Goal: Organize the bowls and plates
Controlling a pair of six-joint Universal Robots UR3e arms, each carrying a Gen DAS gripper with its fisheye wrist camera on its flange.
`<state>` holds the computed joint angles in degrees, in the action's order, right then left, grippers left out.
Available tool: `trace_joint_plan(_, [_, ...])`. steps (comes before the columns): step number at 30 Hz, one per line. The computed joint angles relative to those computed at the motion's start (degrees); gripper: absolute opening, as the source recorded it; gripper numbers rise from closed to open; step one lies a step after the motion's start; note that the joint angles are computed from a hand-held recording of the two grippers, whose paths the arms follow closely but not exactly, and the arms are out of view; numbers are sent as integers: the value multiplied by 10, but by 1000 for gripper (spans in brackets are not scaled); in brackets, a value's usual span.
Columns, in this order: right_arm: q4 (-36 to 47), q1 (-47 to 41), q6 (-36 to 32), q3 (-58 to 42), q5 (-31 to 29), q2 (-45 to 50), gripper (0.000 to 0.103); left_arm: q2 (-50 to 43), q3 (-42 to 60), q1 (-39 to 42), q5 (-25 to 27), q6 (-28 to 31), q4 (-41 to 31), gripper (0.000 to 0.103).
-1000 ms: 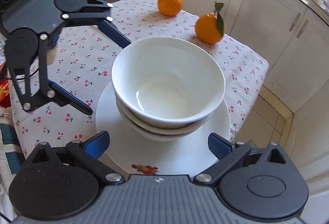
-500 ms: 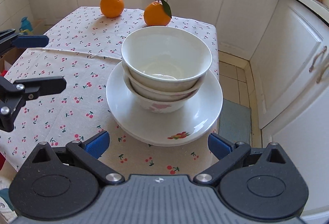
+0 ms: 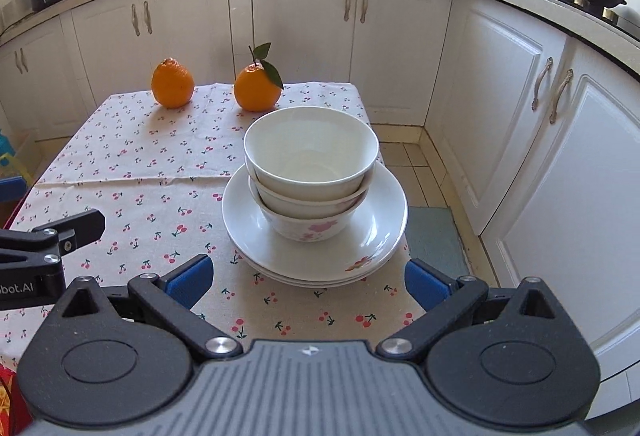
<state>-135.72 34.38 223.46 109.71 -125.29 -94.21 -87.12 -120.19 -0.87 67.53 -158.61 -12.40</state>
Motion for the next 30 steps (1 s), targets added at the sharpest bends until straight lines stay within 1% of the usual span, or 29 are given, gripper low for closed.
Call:
trace_joint_plan(5, [-6,8,7,-2,-16,-2,103,6,5,-8,12,-13,-15,102])
trace_joint_plan(17, [-20,2,0,5,-7,-1,103,3,15,-21,32,-24,-34,102])
trace_joint_plan(30, [-31,2,-6,6,-6,2,103,4,18,-23,38,-29,-41,102])
